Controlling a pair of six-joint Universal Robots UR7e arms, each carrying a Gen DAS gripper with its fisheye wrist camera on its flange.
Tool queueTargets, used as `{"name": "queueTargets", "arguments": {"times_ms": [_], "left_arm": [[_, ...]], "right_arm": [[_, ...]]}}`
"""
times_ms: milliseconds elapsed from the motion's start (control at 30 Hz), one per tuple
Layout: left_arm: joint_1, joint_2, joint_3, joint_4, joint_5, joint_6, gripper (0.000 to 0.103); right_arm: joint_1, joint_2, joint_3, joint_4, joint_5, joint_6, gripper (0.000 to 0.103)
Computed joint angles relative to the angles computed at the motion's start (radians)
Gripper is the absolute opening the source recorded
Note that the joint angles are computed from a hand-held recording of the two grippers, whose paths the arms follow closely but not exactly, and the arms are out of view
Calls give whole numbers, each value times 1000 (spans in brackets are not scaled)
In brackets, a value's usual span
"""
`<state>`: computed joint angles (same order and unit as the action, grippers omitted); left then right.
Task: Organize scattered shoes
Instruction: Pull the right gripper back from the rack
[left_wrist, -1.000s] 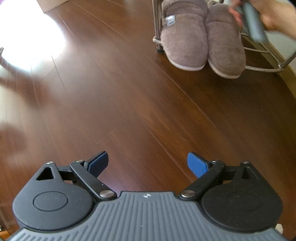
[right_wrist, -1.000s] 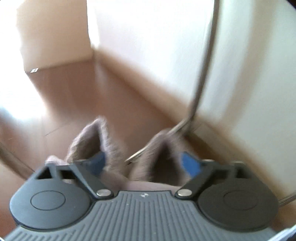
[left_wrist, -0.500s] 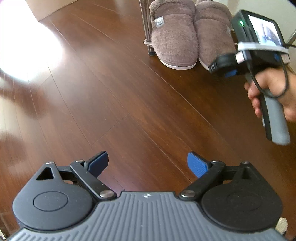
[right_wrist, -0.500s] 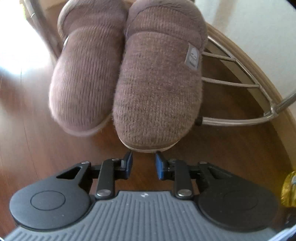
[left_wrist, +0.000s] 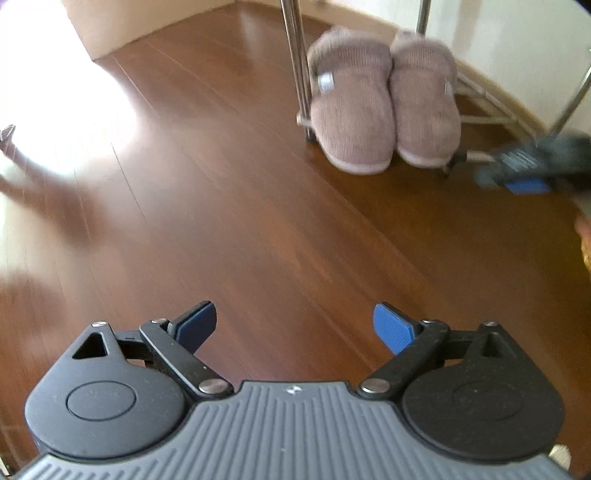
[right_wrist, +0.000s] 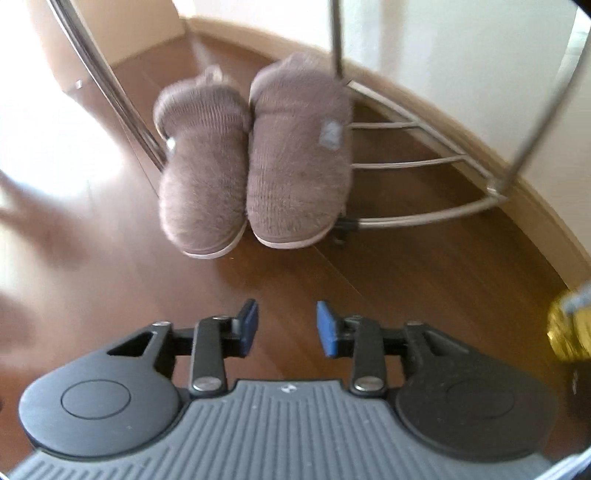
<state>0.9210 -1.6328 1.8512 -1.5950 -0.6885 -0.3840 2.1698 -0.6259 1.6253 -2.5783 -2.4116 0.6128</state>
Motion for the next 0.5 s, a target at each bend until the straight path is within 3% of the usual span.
{"name": "queueTargets", "arguments": {"times_ms": [67,133,233,333,500], "left_arm": [[-5,40,-44,-31,-1,46,94],[-14,81,-102,-59,-22,85,94],[-39,142,-219,-16,-56,78,94],[-70,200,-362,105,-100,36,94],[-111,260,-541,292,-137,-21,94]], "right_arm": [[42,-54,20,43,-17,71,42],[106,-81,-21,168,-39,174,46],[159,-97,-86,283,-91,273,54],[182,-94,-158,365,-137,331,56],[244,-62,-349,619,-187,461,64]]}}
